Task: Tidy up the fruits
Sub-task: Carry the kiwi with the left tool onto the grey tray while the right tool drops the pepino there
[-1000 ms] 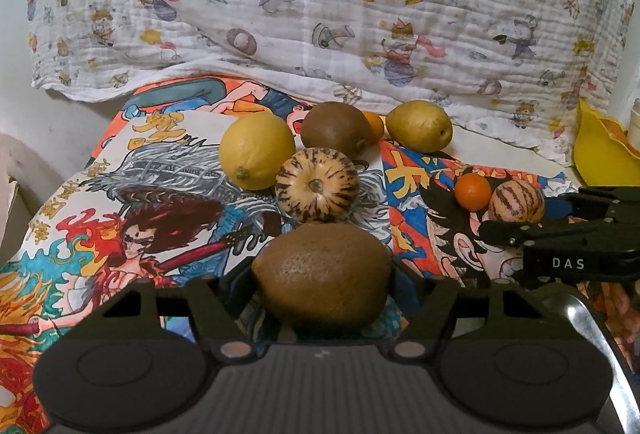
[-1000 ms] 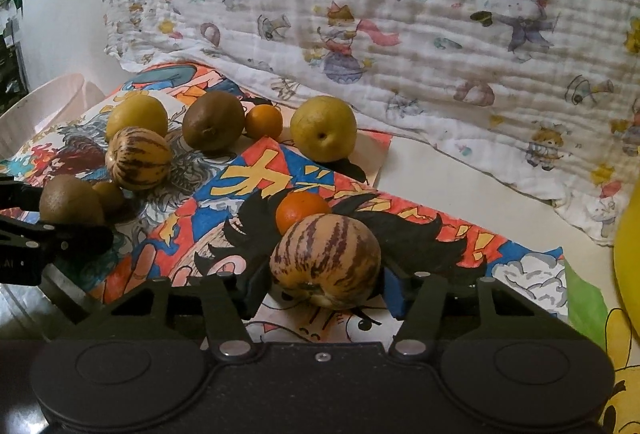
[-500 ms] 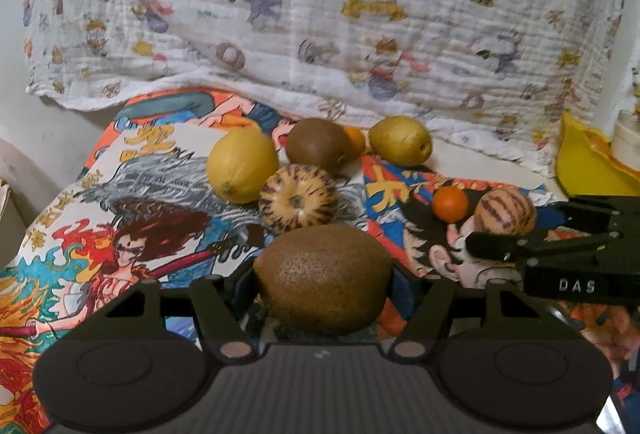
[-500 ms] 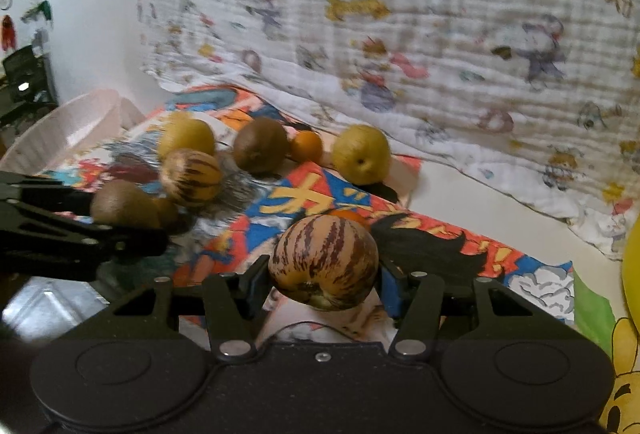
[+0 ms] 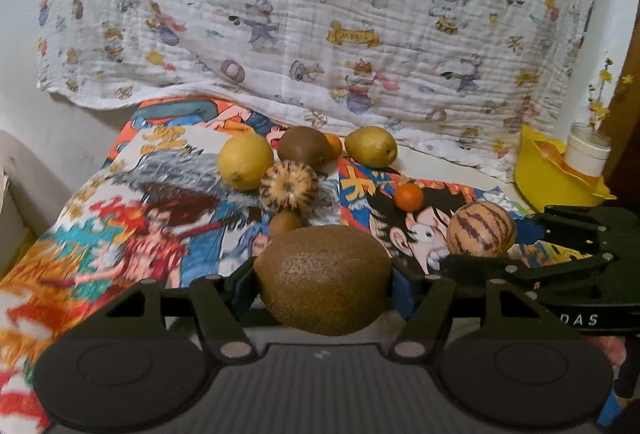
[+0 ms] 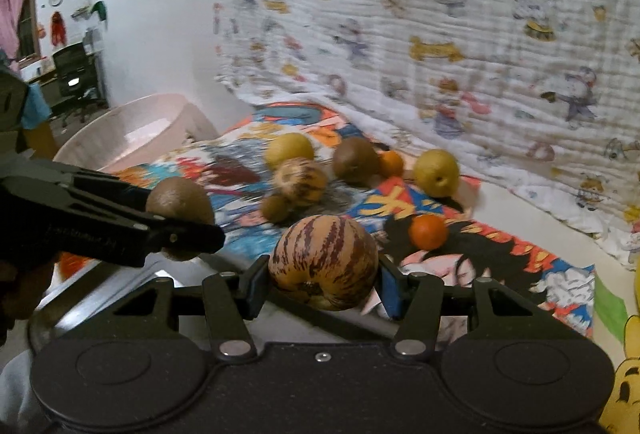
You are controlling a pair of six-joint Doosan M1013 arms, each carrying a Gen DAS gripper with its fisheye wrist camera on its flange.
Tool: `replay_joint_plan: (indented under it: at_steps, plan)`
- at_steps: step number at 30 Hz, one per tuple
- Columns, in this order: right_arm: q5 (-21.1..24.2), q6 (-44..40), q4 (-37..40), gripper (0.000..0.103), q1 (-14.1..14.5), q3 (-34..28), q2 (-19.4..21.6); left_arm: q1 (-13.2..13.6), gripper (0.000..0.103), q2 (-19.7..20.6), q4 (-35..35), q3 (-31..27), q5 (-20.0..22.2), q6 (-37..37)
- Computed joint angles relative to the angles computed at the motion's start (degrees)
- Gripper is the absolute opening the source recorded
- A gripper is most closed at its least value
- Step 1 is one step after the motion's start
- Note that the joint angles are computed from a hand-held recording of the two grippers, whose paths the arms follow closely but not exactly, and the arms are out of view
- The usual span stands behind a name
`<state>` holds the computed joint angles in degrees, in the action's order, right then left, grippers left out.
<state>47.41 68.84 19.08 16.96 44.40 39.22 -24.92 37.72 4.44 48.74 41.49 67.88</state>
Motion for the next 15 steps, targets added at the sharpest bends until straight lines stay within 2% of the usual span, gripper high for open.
replay_joint_plan:
  at_steps: [8,15]
  plan:
    - [0.04,-6.60,4.15,0.056,1.50,7.75,-4.75,0.50,0.070,-6.26,-3.24,10.26,-3.81,1.92]
    - [1.08,-7.85,5.41,0.056,2.35,11.98,-7.08,0.65,0.070,-9.63,-5.28,16.17,-5.85,3.93]
